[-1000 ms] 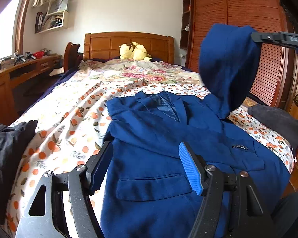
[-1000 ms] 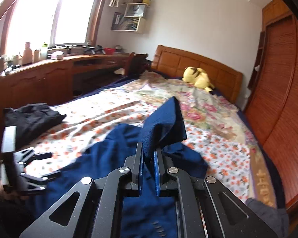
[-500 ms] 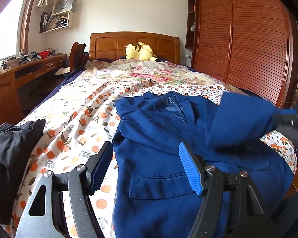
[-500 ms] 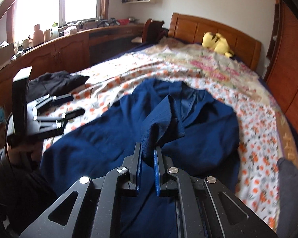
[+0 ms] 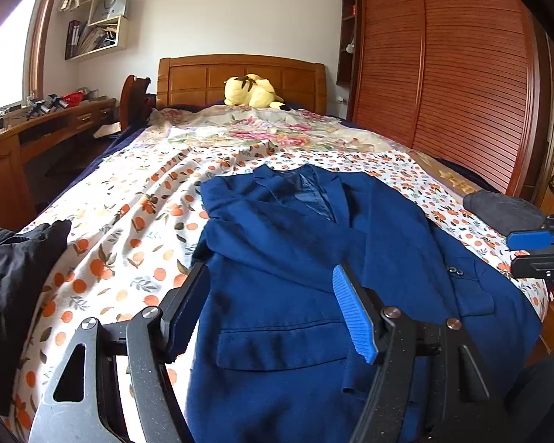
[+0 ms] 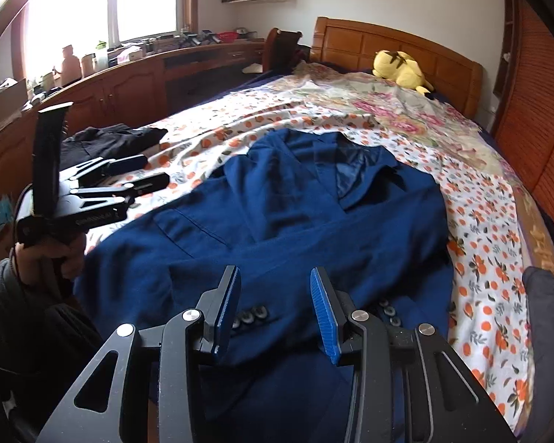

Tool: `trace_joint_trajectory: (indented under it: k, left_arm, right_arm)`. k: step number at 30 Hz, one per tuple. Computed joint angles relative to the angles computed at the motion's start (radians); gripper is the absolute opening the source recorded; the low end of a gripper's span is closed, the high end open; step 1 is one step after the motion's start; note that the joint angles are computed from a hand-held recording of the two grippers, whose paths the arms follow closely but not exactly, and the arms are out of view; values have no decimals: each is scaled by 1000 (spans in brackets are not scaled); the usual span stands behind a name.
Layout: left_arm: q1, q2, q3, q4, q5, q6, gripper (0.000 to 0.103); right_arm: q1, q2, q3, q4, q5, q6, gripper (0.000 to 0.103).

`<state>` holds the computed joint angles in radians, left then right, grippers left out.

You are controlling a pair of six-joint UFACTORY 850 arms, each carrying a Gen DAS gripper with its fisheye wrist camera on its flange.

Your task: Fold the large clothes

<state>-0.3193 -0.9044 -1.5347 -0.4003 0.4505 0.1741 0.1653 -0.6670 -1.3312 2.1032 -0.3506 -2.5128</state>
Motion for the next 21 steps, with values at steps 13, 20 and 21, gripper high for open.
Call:
trace_joint_trajectory:
  k: [13, 20, 21]
  left_arm:
    - [-41, -56, -74, -44, -101, 100, 70]
    - [-51, -62, -68, 46, -137, 18, 70]
    - [-53, -59, -60, 68, -136, -5, 69]
  right_arm:
    - [-24, -142, -94, 199, -25, -150, 41]
    - [-49, -234, -173, 102, -81, 22, 41]
    - [-53, -245, -182, 78, -89, 56, 41]
